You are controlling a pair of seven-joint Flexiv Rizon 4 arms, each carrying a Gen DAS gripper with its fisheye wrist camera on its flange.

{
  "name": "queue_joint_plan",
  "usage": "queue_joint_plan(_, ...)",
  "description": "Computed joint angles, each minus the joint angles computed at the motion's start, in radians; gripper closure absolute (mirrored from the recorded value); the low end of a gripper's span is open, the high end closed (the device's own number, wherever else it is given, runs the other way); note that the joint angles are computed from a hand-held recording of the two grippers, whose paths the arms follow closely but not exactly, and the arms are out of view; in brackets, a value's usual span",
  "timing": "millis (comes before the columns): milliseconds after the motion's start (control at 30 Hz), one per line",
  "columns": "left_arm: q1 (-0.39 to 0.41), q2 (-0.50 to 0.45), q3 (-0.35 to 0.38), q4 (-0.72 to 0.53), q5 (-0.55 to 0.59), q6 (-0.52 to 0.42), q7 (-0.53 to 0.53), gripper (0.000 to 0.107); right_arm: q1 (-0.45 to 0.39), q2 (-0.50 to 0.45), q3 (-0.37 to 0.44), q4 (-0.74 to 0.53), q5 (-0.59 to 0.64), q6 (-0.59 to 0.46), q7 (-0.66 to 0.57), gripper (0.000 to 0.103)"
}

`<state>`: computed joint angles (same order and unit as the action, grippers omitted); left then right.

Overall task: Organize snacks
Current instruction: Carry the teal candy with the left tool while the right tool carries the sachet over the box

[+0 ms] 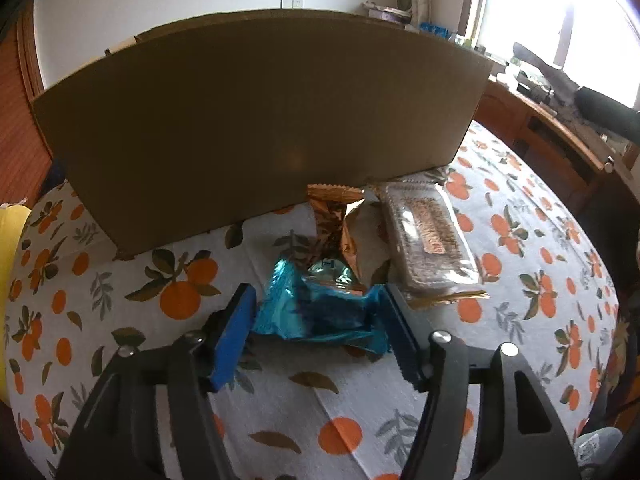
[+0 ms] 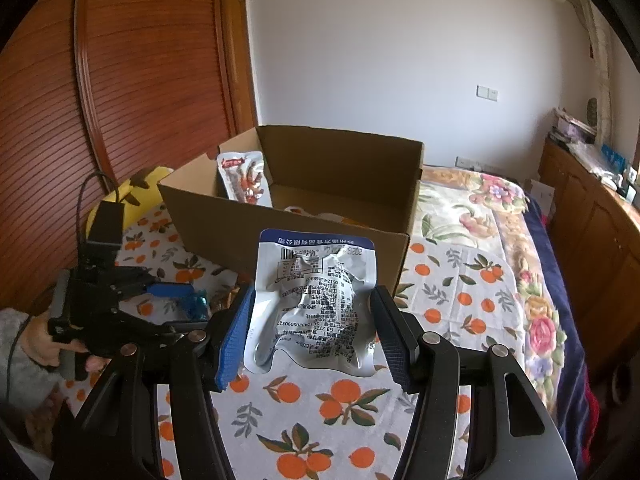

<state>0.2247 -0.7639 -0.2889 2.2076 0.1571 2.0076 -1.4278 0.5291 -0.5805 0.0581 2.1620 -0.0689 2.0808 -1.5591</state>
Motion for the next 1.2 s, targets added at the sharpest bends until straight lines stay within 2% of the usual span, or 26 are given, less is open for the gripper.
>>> queue_joint_plan(133,-0.082,0.004,0.066,-0.008,-0.03,0.011,0.022,0.041,-0.007,-0.003,0.004,0.003,-0.002,0.001,0.002,0.043)
queue_joint_plan(200,-0.093,0.002,0.071,-0.01,-0.039,0.015,0.024,0.041,-0.008,-0.006,0.004,0.004,-0.003,0.0,0.003,0.043)
queue_joint_plan(233,-0.082,0.0,0.059,-0.008,-0.033,0.018,0.021,0.046,-0.009,-0.006,0.004,0.004,-0.004,-0.001,0.004,0.043)
queue_joint_plan(267,-0.077,-0.002,0.053,-0.007,-0.03,0.023,0.019,0.056,-0.009,-0.007,0.004,0.004,-0.004,-0.002,0.004,0.043)
queue_joint_plan(367,-0.078,0.002,0.061,0.004,-0.023,0.046,0.017,0.073,-0.005,-0.008,0.001,0.003,-0.002,-0.004,0.004,0.043)
queue_joint_plan(467,-0.068,0.003,0.06,0.012,-0.001,0.068,0.022,0.081,-0.003,-0.005,-0.001,0.008,0.002,-0.003,0.003,0.043)
queue_joint_plan(733,-0.025,0.03,0.037,0.05,0.053,0.113,-0.005,0.081,0.01,-0.008,-0.009,0.008,0.008,-0.012,0.0,0.043)
queue_joint_plan(933,-0.006,0.104,0.037,0.09,0.088,0.163,-0.044,0.081,0.012,0.001,-0.011,-0.004,0.007,-0.017,-0.003,0.043)
queue_joint_plan(1200,0.034,0.188,0.007,0.009,0.132,0.153,-0.114,0.081,-0.012,-0.008,-0.006,-0.098,-0.042,-0.055,0.012,0.043)
